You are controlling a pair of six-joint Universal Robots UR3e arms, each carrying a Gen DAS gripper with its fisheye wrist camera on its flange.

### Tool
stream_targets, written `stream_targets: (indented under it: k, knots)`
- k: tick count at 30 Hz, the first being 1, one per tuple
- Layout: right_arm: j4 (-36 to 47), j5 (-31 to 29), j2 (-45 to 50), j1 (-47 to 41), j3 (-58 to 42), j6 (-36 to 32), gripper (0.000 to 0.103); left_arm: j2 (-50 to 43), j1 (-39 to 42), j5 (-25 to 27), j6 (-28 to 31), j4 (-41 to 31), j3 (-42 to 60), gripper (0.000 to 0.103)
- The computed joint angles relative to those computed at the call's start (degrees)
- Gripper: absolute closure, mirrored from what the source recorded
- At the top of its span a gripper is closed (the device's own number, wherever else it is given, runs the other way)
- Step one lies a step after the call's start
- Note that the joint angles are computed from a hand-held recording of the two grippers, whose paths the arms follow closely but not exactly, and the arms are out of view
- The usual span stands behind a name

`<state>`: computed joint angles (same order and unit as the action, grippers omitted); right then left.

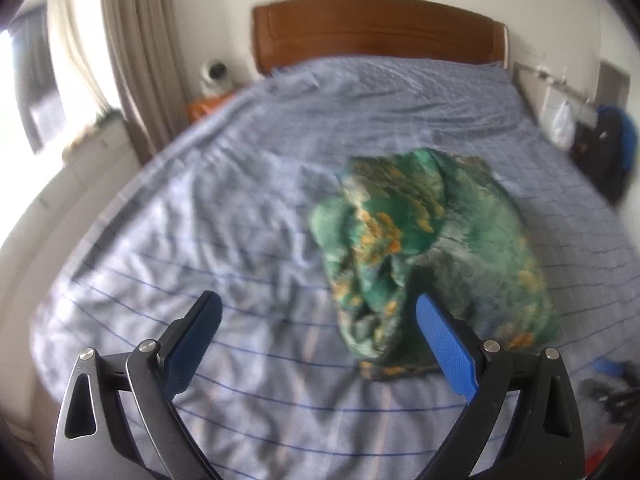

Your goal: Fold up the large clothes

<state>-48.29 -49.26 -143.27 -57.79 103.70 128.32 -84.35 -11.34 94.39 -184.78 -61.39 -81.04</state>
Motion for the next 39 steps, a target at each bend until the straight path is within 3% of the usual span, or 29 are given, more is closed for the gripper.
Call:
stream_targets:
  k: [4,6,8,11,14,16,18,22,24,29,34,37,39]
  knots:
    - [9.0,-0.5,-0.5,-6.4,-1.5,-8.3,0.011,0.6,15.9,-28.2,5.5,-9.1,-0.6,0.005]
    - [8.4,-0.1,1.7,-7.0,-0.7,-8.4,0.011,-3.8,19.7,-36.4,8.9,-15.6,3.4,0.005]
    - [3.4,1.6,6.4,-4.3,0.2,-4.4,0.011,-8.9,20.3,-40.1,10.3,-18.9,7.9,0.005]
    - [-6.3,7.1,15.1,0.4,-0.4,5.0,0.008,-17.1,17.5,-39.7,9.0,-17.3,15.2,0.005]
    - [-19.0,14.8,26.5,7.2,-2.1,15.3,0.004,-27.1,15.3,-40.1,8.8,-20.5,26.0,0.005]
    - [-30.6,17.9,35.1,12.8,-3.8,23.6,0.003,-34.5,13.4,-36.3,8.0,-23.9,35.0,0.005]
    - [-40.8,19.4,45.5,18.7,-7.6,29.6,0.0,-37.5,12.7,-33.4,7.7,-23.9,37.8,0.005]
    - [-50.6,17.4,60.7,26.4,-15.1,37.1,0.0,-39.4,15.1,-36.8,8.5,-22.9,36.3,0.004]
    - [-54.4,13.4,65.9,29.8,-18.9,38.9,0.0,-41.4,16.6,-39.6,9.4,-24.8,38.0,0.003]
    - [-47.9,19.2,75.7,31.5,-26.5,33.9,0.0,-51.1,19.3,-48.1,14.3,-41.7,48.2,0.0]
    - [-34.4,19.7,84.2,33.3,-36.9,29.5,0.0,-51.0,18.2,-51.6,15.2,-39.4,41.3,0.003]
    - [-33.8,15.6,84.9,35.8,-41.5,29.2,0.009,-47.4,17.7,-50.6,13.6,-34.3,36.3,0.039]
    - [-36.7,11.3,83.8,38.0,-43.6,29.6,0.018,-43.3,17.4,-48.9,13.2,-31.0,32.2,0.051]
